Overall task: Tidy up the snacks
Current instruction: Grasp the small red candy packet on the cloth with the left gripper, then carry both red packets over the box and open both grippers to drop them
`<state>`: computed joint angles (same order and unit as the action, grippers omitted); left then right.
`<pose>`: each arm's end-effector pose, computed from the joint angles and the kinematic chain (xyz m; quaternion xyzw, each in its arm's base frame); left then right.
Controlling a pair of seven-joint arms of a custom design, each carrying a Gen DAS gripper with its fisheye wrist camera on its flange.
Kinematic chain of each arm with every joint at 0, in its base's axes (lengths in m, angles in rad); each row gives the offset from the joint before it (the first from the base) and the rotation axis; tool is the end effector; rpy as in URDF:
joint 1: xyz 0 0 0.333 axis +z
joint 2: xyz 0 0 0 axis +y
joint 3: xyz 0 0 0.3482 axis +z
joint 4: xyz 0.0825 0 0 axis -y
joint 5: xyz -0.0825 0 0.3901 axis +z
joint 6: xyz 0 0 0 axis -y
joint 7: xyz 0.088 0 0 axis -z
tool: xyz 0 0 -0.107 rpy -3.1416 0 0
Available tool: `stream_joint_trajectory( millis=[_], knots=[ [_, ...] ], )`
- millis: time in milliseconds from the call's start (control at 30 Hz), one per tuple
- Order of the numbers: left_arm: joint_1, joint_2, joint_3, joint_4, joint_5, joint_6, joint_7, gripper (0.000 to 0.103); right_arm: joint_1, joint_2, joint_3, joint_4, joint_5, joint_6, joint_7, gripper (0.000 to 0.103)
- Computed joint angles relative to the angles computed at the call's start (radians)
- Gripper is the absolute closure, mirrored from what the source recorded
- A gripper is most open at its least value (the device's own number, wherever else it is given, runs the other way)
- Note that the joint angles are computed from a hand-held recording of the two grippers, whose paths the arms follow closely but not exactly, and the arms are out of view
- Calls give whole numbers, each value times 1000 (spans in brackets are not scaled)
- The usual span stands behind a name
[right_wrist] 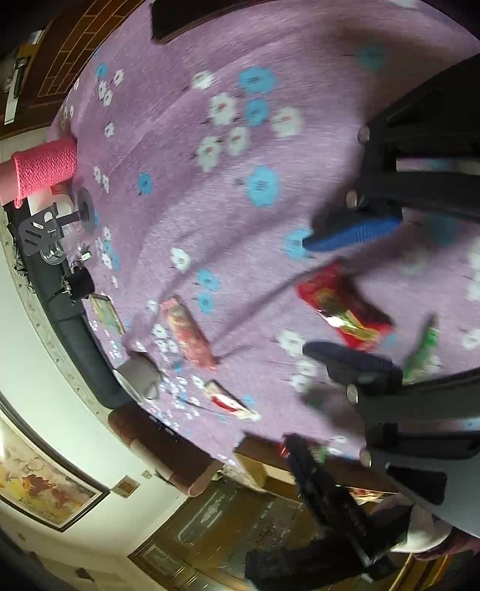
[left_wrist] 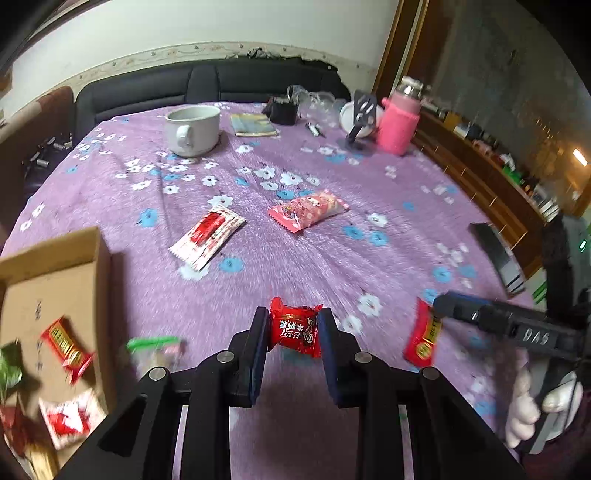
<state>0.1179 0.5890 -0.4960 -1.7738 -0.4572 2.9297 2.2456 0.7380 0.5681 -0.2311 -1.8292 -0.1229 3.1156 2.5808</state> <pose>0.6982 -0.1864 0.3430 -0.4873 0.7960 -0.3476 0.0898 0.6095 0.3798 0.3354 -0.5538 0.7501 -0.0842 0.3515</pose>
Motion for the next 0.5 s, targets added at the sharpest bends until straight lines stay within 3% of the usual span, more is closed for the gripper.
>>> stream_joint_trajectory(
  millis=[100, 167, 267, 300, 400, 500],
  knots=[
    [111, -33, -110, -70, -85, 29, 81, 75, -8, 21, 33, 51, 24, -80, -29, 49],
    [202, -52, -196, -116, -169, 44, 154, 75, 28, 47, -9, 113, -44, -162, 28, 49],
    [293, -80, -274, -173, -280, 94, 245, 75, 38, 82, -20, 198, -100, -264, 61, 49],
    [316, -87, -291, -185, -310, 107, 267, 75, 58, 104, -39, 248, -137, -337, 71, 51],
    [406, -105, -347, -225, -409, 140, 332, 75, 100, 138, -69, 326, -239, -485, 100, 84],
    [467, -114, -368, -242, -493, 153, 382, 75, 78, 113, -34, 288, -276, -443, 135, 85]
  ],
)
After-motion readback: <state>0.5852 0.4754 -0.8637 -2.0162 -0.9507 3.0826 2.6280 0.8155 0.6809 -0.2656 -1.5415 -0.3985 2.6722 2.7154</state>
